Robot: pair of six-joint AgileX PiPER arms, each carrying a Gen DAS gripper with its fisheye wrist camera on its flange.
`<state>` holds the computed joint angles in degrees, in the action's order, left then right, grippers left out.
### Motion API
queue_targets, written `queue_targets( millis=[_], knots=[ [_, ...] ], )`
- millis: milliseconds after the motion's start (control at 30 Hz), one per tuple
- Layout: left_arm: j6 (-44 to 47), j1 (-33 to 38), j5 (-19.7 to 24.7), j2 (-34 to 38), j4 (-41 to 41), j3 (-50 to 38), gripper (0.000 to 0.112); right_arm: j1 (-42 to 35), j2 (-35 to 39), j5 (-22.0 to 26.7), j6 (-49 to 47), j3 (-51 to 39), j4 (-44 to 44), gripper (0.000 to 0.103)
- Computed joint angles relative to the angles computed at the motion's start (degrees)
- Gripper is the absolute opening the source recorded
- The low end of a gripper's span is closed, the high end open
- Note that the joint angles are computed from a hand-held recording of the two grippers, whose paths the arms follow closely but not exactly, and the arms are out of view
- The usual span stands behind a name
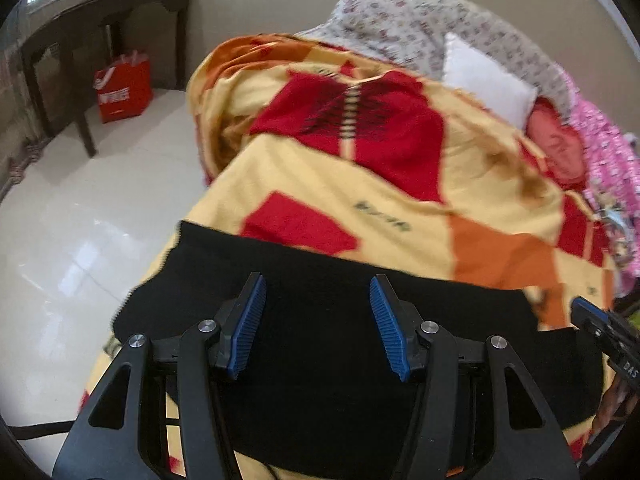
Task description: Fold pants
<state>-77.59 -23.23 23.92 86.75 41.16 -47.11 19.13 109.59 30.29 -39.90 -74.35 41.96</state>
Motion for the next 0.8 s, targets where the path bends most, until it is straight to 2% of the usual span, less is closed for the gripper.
queue_targets(
  millis=[67,133,267,333,433,533,567,600,633,733,800],
  knots=[
    [0.3,-2.2,0.5,-0.2,-0.3,-1.2,0.054,-4.5,-8.2,-2.1,-2.1,8.4,1.5,0.032],
    [1.3,-4.4,0.4,0.4,-1.2,-2.5,0.054,-10.1,-15.5,-3.7,0.9,15.2,-2.8,0.034],
    [7.6,-7.3,-0.2,4.5,-7.7,-6.8,0.054,-19.5,-23.3,-5.5,15.7,22.6,-20.7,0.042],
    [9.5,-8.6,0.6,6.8,-9.8,-9.2,0.054,-24.0,-23.4,-4.9,17.1,24.1,-22.7,0.043],
    [9.3,-11.0,2.2,9.3,-9.7,-11.7,0.054,-28.9,-20.2,-3.2,8.7,24.5,-15.5,0.043],
    [10.8,-12.2,3.2,11.5,-10.9,-13.9,0.054,-30.0,-16.6,-3.3,-3.3,25.0,-3.8,0.042],
    [11.9,-12.5,3.8,12.2,-11.9,-14.7,0.054,-29.7,-15.6,-4.8,-4.6,25.4,-2.5,0.038],
    [12.3,-12.9,4.1,12.6,-12.4,-15.2,0.054,-29.2,-15.5,-7.0,-6.8,26.1,0.1,0.015],
    [11.9,-13.5,4.5,12.7,-12.2,-15.4,0.054,-29.5,-15.4,-7.0,-10.3,26.5,3.3,0.008],
    [11.7,-13.8,4.0,12.1,-12.0,-15.2,0.054,-30.4,-22.1,-6.2,-18.4,30.7,9.6,0.006],
    [10.3,-14.2,3.4,11.2,-10.8,-14.6,0.054,-30.8,-27.8,-5.0,-16.4,32.7,7.8,0.006]
  ],
)
